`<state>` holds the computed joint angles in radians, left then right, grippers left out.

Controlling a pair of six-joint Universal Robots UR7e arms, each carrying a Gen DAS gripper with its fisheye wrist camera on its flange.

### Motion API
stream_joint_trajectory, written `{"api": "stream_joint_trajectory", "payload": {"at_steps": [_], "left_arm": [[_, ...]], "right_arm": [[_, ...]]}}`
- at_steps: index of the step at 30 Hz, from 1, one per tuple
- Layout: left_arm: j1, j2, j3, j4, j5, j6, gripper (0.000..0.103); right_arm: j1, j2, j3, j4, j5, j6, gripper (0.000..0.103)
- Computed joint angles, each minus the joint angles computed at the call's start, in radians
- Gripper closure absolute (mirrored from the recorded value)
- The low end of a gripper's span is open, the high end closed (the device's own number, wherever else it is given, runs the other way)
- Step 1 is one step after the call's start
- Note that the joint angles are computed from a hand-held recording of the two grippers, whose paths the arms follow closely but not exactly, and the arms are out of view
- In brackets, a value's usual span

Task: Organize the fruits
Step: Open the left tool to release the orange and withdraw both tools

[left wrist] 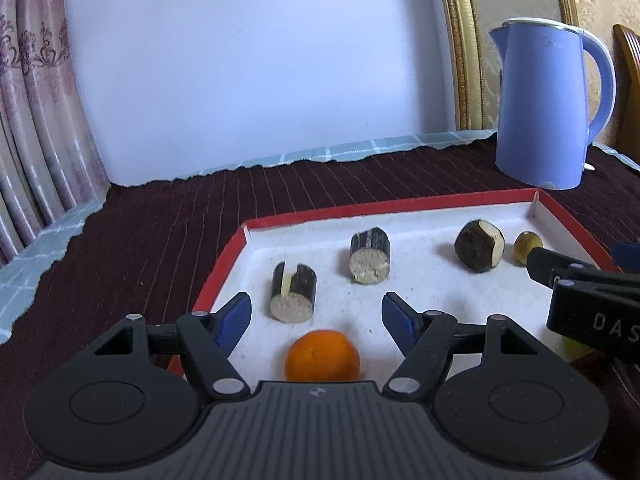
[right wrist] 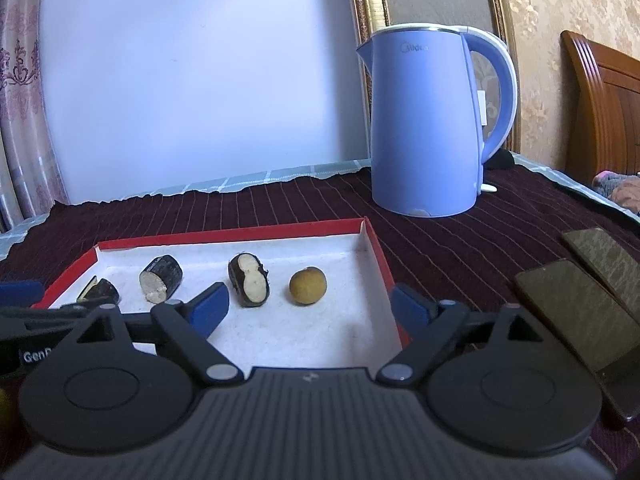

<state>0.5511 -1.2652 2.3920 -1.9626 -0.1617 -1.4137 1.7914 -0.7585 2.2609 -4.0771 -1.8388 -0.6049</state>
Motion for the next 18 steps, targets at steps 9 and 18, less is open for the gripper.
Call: {"api": "stream_joint_trajectory", "payload": {"at_steps": [9, 18], "left_arm": [[-0.032, -0.040, 0.011, 0.176, -0.009, -0.166, 0.031], [-0.056, -0.080, 0.039, 0.221, -0.038, -0.224, 0.031]], "right_arm": [[0.007, 0.019, 0.031, -0.076, 0.015, -0.044, 0.013], [0.009, 0.019, 0.064, -0.109, 0.029, -0.041, 0.010]]}}
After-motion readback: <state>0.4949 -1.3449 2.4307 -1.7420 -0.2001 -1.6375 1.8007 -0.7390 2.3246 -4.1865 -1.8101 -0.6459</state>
